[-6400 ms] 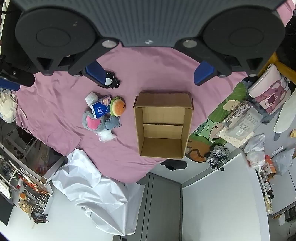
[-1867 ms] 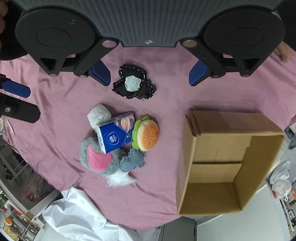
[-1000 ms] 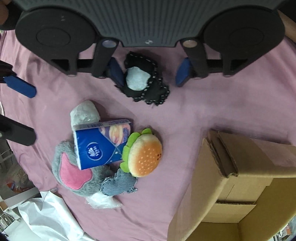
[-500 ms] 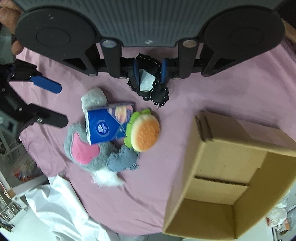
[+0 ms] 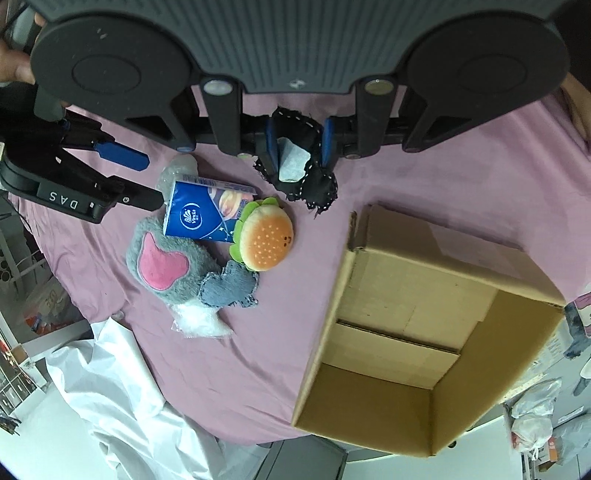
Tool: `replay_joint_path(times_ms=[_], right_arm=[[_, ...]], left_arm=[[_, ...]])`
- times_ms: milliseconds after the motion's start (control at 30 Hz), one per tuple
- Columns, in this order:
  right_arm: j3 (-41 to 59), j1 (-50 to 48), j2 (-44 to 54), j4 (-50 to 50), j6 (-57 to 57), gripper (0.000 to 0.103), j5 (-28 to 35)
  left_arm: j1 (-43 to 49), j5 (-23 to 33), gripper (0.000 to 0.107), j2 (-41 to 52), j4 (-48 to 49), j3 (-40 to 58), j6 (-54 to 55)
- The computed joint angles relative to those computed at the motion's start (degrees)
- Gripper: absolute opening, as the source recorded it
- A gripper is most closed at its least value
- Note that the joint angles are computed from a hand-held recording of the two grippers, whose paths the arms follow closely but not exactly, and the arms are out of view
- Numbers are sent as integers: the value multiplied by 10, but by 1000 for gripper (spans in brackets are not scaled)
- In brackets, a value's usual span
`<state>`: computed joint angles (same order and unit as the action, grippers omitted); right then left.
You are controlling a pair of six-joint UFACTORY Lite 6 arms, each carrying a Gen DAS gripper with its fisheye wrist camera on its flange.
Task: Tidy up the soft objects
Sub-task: 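Lift the black plush with the left tool while the right tool grasps the white pouch, then carry the black plush and white pouch with both tools over the box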
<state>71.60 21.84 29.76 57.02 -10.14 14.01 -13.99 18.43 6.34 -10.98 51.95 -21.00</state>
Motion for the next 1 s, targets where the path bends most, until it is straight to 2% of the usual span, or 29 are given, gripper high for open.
replay_joint_path(times_ms=[167, 367, 400, 467, 533, 600, 1000], right_arm=[[37, 2, 36, -65, 69, 57, 8], [63, 7, 57, -67, 65, 58, 31], [65, 9, 59, -72, 69, 57, 32], [75, 11, 67, -78, 72, 46, 39], [79, 16, 70, -78, 69, 45, 39], [65, 22, 53, -110, 97, 45, 27], [-58, 29, -79, -90, 87, 45, -38]], left_arm=[[3, 7, 23, -20, 9, -7, -11], [10, 22, 23, -53, 39, -17, -32], [12, 25, 23, -58, 43, -18, -35], [14, 31, 23, -68, 47, -21, -39], [16, 36, 23, -80, 53, -23, -42], [17, 42, 23, -92, 60, -24, -47], [50, 69, 23, -135, 72, -18, -24]])
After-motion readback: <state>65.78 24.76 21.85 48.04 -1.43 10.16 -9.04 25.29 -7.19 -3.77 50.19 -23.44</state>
